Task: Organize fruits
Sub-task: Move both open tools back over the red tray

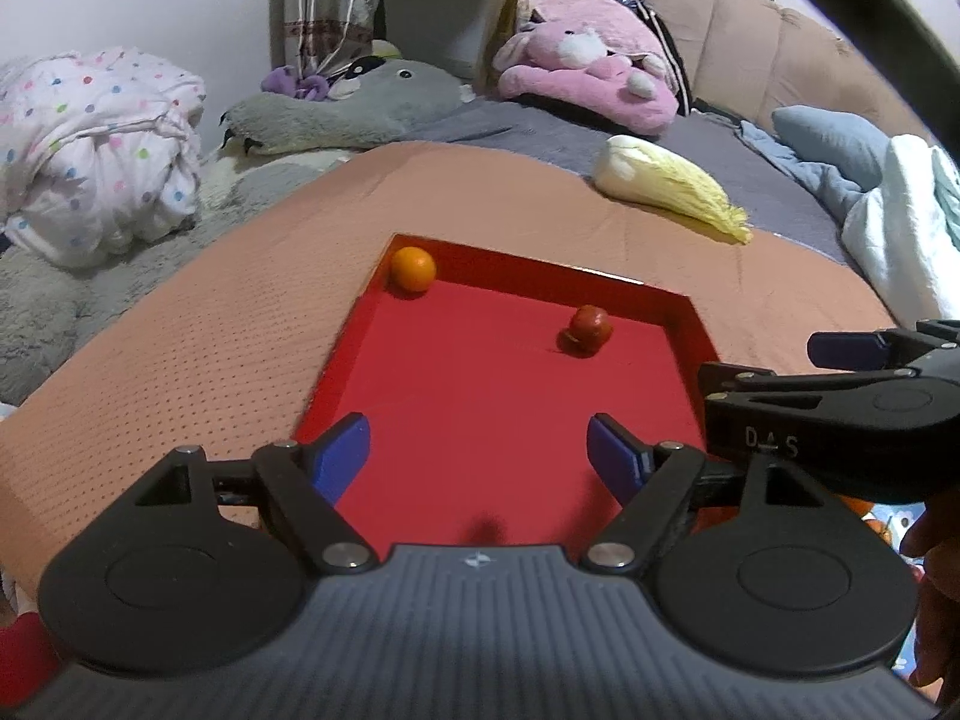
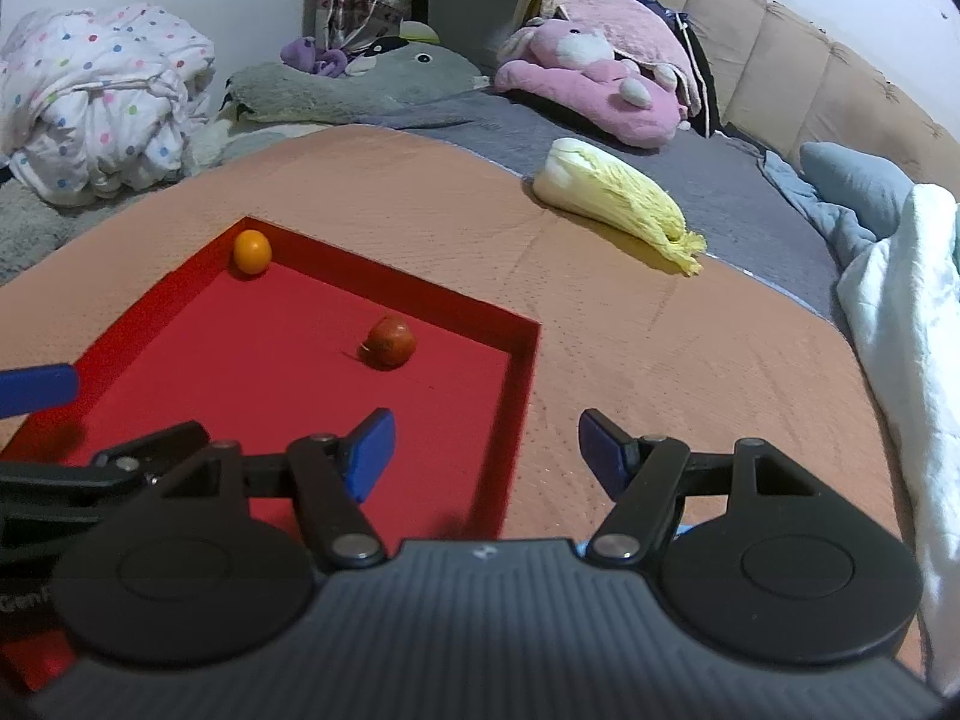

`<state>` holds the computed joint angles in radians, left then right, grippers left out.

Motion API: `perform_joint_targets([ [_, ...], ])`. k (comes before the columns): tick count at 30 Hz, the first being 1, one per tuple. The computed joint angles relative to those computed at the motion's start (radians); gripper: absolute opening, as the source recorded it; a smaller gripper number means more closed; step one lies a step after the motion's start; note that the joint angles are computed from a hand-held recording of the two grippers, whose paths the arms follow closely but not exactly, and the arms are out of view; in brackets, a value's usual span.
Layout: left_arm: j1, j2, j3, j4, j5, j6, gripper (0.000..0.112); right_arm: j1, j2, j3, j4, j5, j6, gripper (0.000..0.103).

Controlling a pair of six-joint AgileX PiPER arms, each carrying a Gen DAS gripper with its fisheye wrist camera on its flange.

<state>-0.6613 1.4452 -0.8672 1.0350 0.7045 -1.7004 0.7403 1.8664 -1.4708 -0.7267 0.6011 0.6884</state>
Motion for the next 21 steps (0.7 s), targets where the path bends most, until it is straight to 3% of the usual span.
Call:
perform_joint_targets([
  [8,0.012,0.011,-0.007,-0.025,0.003,0.03,0.084,-0.005,0.048,-0.052,0.032,0.001,-0.019,0.07],
  [11,0.018,0.022,-0.015,-0.046,0.006,0.049,0.084,-0.02,0.062,-0.063,0.072,-0.036,-0.047,0.07],
  [16,0.021,0.045,-0.033,-0.077,0.006,0.095,0.084,-0.064,0.078,-0.07,0.32,-0.179,-0.28,0.07],
  [21,0.031,0.087,-0.061,-0.116,0.017,0.152,0.084,-0.071,0.149,-0.159,0.511,-0.182,-0.531,0.07],
])
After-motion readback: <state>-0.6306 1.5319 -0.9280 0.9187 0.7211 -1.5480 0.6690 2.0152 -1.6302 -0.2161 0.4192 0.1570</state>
